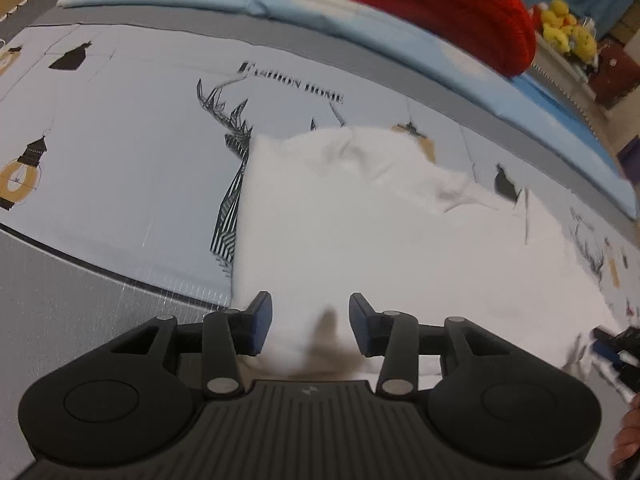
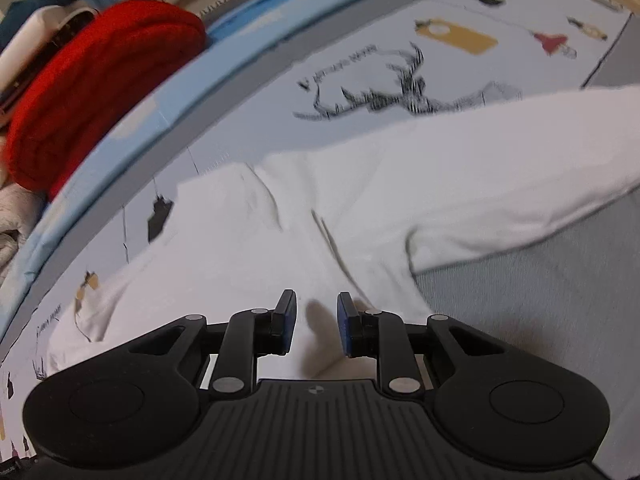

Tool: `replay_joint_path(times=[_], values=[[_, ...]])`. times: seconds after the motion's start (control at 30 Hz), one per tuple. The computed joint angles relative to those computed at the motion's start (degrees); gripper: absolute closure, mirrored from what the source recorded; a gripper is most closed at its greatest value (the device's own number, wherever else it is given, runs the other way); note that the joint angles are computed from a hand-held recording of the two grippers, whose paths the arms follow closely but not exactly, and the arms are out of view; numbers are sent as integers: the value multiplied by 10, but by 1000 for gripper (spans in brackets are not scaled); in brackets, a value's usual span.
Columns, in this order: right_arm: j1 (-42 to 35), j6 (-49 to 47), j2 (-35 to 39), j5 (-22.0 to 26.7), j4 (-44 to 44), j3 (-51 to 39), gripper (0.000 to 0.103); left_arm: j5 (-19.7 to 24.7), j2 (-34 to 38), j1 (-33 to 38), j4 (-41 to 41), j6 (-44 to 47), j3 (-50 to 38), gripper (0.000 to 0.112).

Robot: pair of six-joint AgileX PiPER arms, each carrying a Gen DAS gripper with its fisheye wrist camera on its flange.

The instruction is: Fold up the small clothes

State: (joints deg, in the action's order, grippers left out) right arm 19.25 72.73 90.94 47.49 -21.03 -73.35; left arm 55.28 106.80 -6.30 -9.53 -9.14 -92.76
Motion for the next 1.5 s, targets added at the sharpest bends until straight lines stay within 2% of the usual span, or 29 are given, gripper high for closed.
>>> replay_joint_path(times=[0.07, 0.23, 0.3, 0.37, 0.57, 0.7, 0.77, 0.83, 1.07, 1.13, 1.23, 1.5], values=[[-1, -2, -11, 3, -12, 4, 80, 24, 18, -1, 15, -9, -3, 66], [-39, -20, -43, 1, -6, 25, 79, 2, -9, -10, 9, -4, 12, 64], [-63, -19, -60, 0, -8, 40, 77, -3, -23, -16, 3, 3, 12, 61], [-90, -21, -81, -2, -6, 61, 69, -6, -32, -27, 11, 4, 10, 60], [-185, -80, -140, -21, 26, 132, 65, -6, -40, -45, 17, 14, 13, 58], [-264, -156, -167, -42, 71, 171, 64, -14, -44, -48, 18, 22, 25, 58], [-314, -198, -174, -51, 101, 188, 56, -15, -43, -48, 17, 23, 24, 58], [-363, -224, -176, -54, 122, 203, 53, -14, -43, -48, 17, 25, 25, 58], [-528, -343, -188, -91, 250, 260, 53, -16, -36, -56, 18, 18, 23, 58], [-559, -375, -189, -103, 274, 265, 53, -18, -35, -60, 18, 14, 23, 57], [-588, -371, -195, -110, 273, 270, 53, -17, -34, -59, 16, 14, 22, 56], [-683, -467, -189, -155, 371, 289, 53, -17, -28, -56, 23, 10, 17, 54]])
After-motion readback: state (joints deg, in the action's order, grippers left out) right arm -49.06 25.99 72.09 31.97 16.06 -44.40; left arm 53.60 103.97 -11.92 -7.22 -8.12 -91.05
